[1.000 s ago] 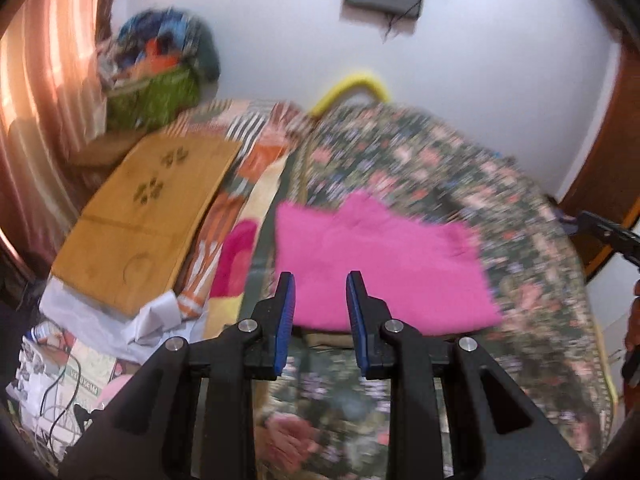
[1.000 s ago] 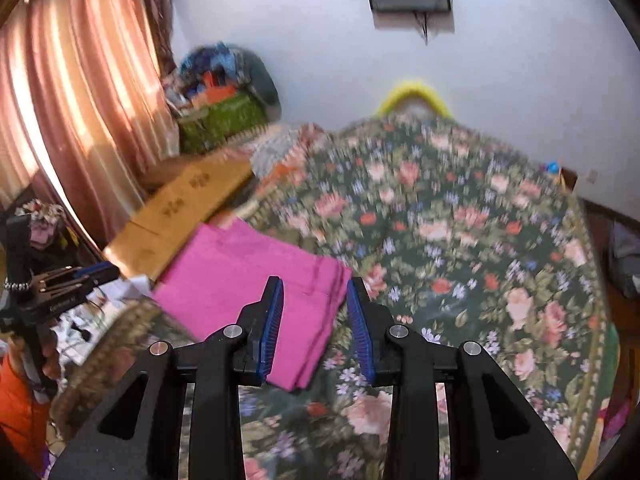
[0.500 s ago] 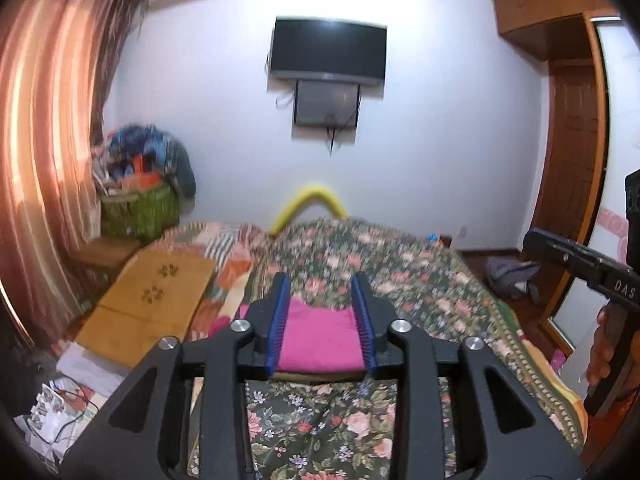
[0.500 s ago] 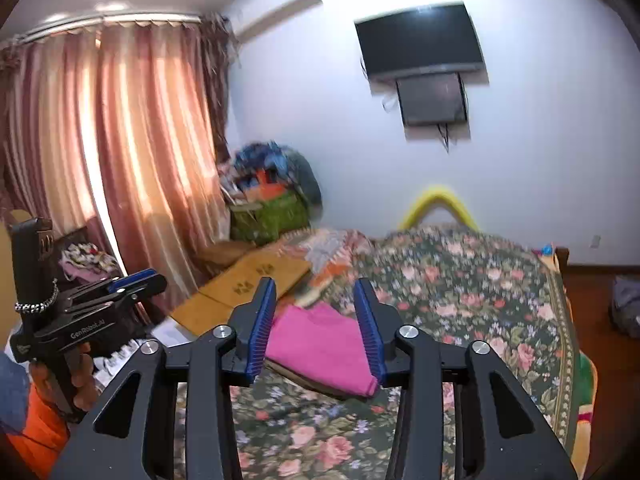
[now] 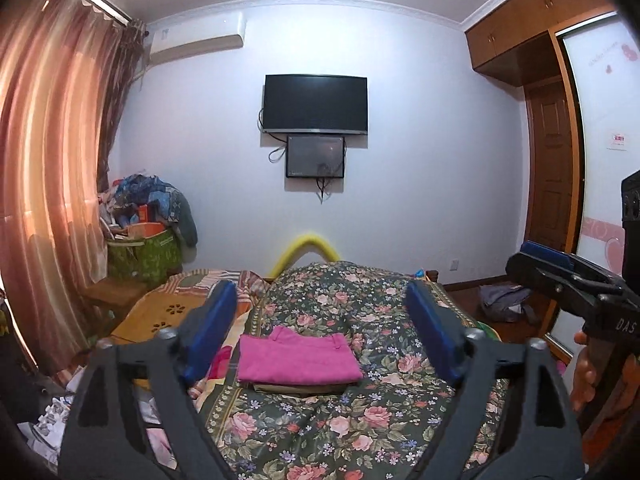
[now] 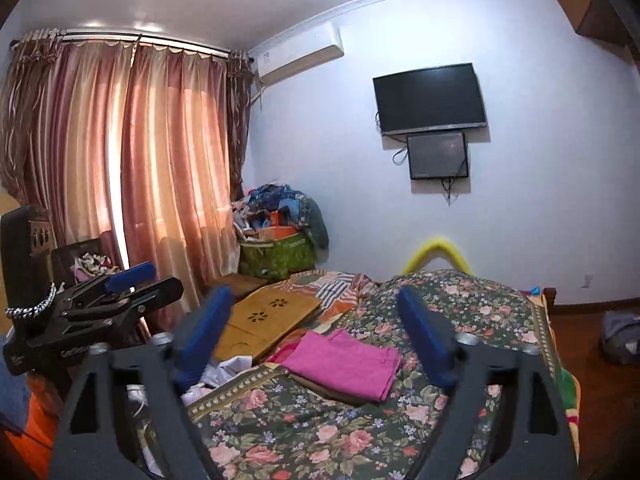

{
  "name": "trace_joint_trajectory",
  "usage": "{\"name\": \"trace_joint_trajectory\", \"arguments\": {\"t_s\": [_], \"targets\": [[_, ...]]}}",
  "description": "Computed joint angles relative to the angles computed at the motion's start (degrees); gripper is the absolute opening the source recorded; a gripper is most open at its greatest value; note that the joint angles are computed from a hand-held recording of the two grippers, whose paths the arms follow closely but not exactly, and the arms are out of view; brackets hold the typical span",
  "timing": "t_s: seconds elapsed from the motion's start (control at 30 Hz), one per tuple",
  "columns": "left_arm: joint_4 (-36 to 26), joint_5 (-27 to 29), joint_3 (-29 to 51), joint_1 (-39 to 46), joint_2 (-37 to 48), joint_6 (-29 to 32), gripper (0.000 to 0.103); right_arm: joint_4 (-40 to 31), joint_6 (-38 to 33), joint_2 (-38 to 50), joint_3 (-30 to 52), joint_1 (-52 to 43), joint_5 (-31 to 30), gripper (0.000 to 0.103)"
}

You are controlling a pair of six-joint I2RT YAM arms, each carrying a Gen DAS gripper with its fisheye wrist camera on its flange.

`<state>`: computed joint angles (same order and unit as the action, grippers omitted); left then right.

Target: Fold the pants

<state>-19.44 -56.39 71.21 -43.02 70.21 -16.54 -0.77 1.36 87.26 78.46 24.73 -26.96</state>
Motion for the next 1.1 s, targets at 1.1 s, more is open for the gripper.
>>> {"name": "trace_joint_trajectory", "arguments": {"t_s": [1.1], "targets": [[-1.5, -1.8, -3.6, -2.2, -1.8, -3.8, 0.103, 1.7, -0.3, -5.3, -6.6, 1.8, 5.6, 0.102]]}}
